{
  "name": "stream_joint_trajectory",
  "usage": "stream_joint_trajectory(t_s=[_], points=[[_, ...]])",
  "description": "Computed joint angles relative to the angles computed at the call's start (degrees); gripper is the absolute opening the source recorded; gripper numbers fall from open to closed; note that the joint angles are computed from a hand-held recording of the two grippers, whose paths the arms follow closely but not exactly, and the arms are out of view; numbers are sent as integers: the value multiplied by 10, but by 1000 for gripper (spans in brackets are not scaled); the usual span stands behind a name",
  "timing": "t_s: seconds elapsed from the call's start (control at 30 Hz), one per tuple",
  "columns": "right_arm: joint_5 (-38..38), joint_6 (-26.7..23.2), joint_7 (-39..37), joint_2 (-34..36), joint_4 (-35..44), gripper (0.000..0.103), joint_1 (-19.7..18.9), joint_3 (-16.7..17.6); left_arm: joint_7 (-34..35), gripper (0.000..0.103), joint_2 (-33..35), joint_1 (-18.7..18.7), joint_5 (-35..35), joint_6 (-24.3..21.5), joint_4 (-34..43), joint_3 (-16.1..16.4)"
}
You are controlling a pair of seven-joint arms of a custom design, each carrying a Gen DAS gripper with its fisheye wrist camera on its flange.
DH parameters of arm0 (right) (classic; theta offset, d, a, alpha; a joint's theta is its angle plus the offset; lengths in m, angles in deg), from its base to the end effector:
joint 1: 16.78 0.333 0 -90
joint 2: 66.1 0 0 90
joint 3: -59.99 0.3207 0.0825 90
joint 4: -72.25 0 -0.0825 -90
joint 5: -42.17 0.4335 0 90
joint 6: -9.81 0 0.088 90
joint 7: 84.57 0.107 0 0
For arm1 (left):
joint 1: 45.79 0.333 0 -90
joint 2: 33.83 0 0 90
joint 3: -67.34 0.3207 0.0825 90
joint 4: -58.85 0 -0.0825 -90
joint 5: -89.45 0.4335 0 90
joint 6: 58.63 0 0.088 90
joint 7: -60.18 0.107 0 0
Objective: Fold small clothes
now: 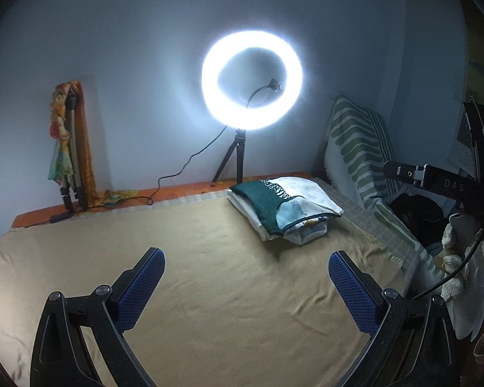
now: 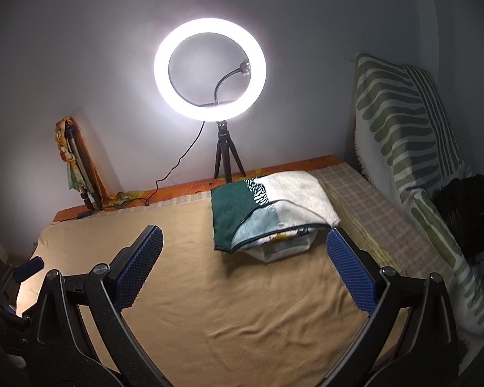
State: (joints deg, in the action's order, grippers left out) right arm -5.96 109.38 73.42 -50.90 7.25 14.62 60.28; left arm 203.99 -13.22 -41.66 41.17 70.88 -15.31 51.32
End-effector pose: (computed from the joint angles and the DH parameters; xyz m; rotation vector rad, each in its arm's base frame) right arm 0.6232 0.3044 0.7339 -1.1420 2.2621 -1.1055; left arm 0.7472 -0.1347 0.6317 -1.0381 2.3727 -1.4797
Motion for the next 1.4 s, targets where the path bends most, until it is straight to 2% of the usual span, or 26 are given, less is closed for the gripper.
stream_joint_trajectory(t_s=[0.27, 0.47, 0.63, 0.9, 1.13, 1.4], points=[[-40, -52, 29, 36, 26, 103, 58, 2, 55, 103, -56, 29, -38, -34, -80, 23], [-60, -72, 38, 54, 33, 103, 91, -3, 93, 103, -90, 26, -47, -36, -130, 46], [-82, -81, 61, 54, 19, 103, 111, -7, 115, 103, -115, 23, -75, -10, -164, 60], [-92, -67, 94, 37, -28, 103, 108, 6, 116, 103, -127, 14, -67, 9, -192, 73], [-72, -52, 127, 19, -68, 103, 93, 16, 150, 103, -146, 5, -62, 23, -228, 76], [-81, -70, 138, 15, -77, 103, 87, 21, 182, 103, -166, -9, -63, 40, -257, 83]])
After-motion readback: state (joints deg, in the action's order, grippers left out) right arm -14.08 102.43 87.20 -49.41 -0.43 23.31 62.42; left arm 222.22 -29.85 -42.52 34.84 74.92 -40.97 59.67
